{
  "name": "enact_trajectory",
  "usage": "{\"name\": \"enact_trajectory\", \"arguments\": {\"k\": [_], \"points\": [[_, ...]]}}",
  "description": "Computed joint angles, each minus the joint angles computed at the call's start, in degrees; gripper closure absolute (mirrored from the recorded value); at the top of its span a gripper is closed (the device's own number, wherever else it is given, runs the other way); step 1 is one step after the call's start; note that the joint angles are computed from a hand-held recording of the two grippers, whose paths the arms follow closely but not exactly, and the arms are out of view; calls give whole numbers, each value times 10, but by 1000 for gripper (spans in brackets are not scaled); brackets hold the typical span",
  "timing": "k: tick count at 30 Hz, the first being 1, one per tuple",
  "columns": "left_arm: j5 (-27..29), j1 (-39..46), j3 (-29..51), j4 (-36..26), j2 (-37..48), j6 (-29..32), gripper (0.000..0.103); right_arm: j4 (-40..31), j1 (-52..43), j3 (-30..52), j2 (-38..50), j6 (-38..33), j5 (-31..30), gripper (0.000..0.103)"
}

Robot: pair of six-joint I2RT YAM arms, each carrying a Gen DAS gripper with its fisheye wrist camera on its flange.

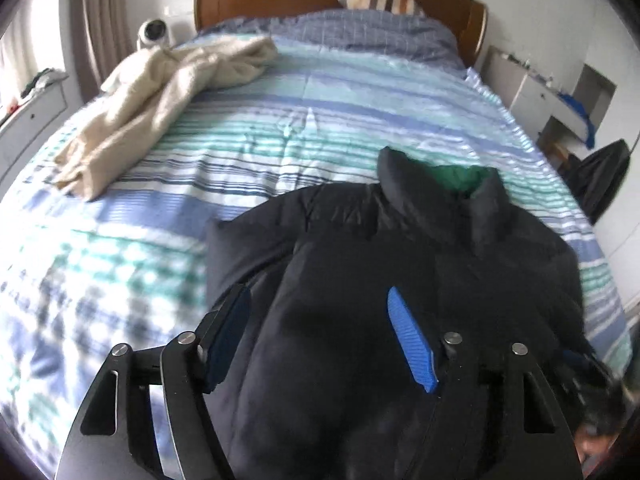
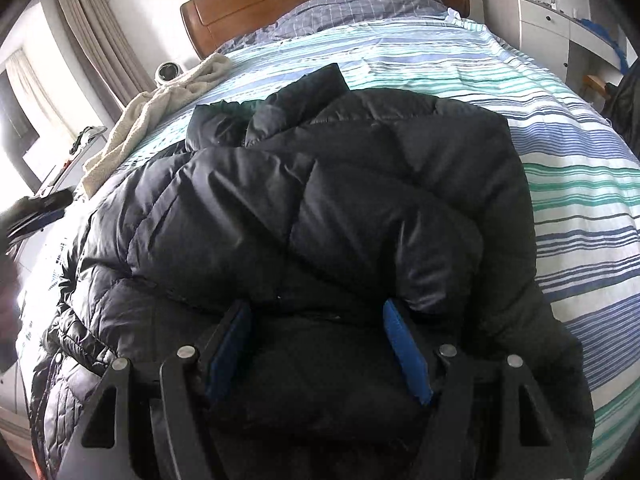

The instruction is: Fold large clothes

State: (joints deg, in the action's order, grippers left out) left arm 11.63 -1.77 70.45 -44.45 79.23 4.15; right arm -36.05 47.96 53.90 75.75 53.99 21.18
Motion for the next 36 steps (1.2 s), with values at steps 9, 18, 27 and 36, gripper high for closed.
{"name": "enact_trajectory", "arguments": {"k": [9, 18, 27, 36], "points": [[-28, 39, 3, 63, 135, -78, 18, 23, 6, -17, -2, -5, 14, 33], [89, 121, -105, -20, -107, 79, 8, 36, 13, -28, -5, -2, 29, 33], [131, 188, -143, -48, -77, 75, 7, 23, 12, -14, 9, -5, 30, 33], [230, 321, -123, -336, -300, 349, 7, -88, 78, 34, -62, 65, 39, 33]]}}
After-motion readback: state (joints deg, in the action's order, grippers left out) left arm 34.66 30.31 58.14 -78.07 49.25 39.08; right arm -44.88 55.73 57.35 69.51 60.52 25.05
